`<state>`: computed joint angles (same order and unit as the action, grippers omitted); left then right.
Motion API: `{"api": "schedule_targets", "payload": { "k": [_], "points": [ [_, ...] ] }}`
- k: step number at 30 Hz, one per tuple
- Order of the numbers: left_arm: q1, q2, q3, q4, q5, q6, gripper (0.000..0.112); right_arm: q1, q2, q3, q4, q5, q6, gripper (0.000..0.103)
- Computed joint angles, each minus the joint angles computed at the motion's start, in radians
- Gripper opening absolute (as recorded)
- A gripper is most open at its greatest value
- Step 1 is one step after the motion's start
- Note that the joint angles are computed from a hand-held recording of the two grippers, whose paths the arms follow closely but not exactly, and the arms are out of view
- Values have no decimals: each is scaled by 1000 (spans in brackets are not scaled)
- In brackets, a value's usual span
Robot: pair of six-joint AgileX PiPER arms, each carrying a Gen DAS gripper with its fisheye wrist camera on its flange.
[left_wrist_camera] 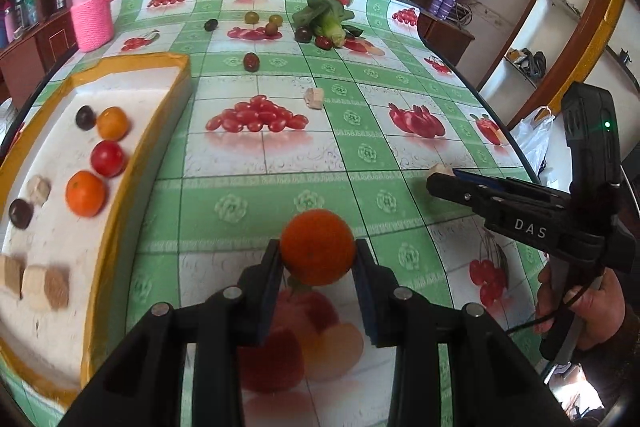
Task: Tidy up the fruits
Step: 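Carry the beige piece and orange into the white tray and open both tools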
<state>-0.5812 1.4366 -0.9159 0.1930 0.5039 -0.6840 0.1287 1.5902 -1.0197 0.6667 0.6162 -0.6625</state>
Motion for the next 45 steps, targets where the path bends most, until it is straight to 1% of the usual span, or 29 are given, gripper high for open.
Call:
{"api": "schedule_targets", "payload": {
  "k": [6, 10, 12, 15, 18, 20, 23, 27, 31, 35, 38, 40, 42, 45],
  "points": [
    [-16, -122, 88, 31, 3, -65, 38, 80, -34, 14, -50, -4, 70, 29],
    [19, -211, 137, 29, 22, -68, 38, 164, -33, 2, -92, -16, 122, 29],
    [40, -263, 164, 39, 41, -83, 38, 199, -21, -14, -88, -10, 134, 29],
    [99, -335, 199, 25, 75, -52, 38, 251, 2, -54, -85, 1, 166, 29],
    [186, -386, 220, -12, 105, 22, 38, 310, 31, -115, -120, 4, 217, 29],
    [269, -412, 231, -58, 116, 103, 38, 345, 60, -172, -146, 11, 250, 29],
    [405, -425, 240, -141, 118, 243, 38, 382, 119, -282, -166, 38, 293, 29],
    [568, -410, 236, -235, 114, 417, 38, 421, 217, -465, -230, 84, 369, 28],
    [679, -358, 221, -307, 95, 549, 38, 449, 340, -677, -285, 146, 434, 28],
    [726, -289, 202, -364, 71, 639, 38, 473, 468, -882, -346, 210, 490, 28],
    [735, -239, 193, -383, 52, 669, 38, 490, 597, -1077, -396, 295, 547, 28],
    [746, -223, 190, -399, 51, 687, 38, 500, 690, -1217, -423, 368, 581, 28],
    [756, -210, 189, -428, 40, 714, 38, 508, 760, -1322, -444, 423, 598, 28],
    [747, -180, 166, -417, 40, 709, 38, 511, 854, -1470, -459, 501, 614, 28]
  ]
}}
